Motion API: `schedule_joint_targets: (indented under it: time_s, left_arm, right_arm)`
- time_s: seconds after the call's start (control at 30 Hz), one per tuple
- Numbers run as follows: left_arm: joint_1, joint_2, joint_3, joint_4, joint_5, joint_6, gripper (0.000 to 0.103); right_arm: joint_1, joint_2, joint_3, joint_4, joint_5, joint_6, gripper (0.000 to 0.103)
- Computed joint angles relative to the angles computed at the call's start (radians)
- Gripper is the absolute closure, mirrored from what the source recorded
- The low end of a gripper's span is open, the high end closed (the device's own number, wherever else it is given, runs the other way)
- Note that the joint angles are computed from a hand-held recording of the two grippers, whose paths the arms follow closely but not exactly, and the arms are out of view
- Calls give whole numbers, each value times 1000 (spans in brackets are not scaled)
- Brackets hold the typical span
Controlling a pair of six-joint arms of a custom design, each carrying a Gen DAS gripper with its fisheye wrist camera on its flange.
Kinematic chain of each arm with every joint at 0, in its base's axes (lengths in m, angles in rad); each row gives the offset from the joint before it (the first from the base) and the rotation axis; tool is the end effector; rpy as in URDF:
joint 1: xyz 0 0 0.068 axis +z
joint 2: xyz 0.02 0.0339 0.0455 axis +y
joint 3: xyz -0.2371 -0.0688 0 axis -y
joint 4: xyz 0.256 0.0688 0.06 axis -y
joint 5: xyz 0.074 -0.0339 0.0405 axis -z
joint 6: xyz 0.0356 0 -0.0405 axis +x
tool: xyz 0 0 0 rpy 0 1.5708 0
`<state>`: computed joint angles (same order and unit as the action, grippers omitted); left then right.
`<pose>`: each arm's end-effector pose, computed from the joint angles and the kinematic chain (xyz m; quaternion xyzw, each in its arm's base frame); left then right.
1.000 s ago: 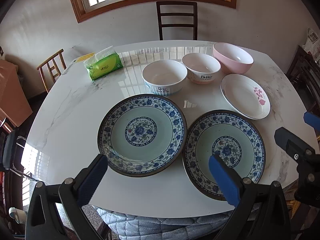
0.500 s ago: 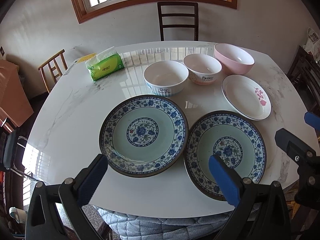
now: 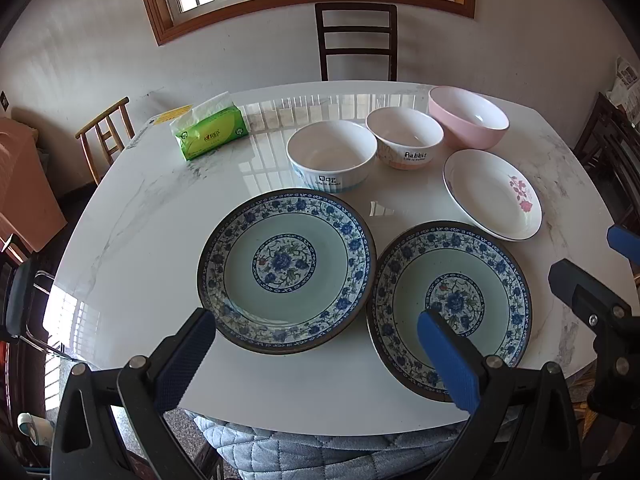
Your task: Organize plates and bowls
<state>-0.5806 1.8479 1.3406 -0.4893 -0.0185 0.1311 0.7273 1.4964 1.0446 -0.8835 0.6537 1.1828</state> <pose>0.3326 -0.2174 0.1776 0.3317 0.8999 -0.0545 0.2780 0.2256 0.1718 0.1927 0.2491 0.9077 -0.0933 0.3245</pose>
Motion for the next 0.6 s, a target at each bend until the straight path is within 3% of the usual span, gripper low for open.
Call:
schedule_joint_targets:
  time_s: [0.6]
  left_arm:
    - [24,33,37,-18,26,-10,0]
  right_arm:
    - [-8,-4,-5,34,-14,-43,4]
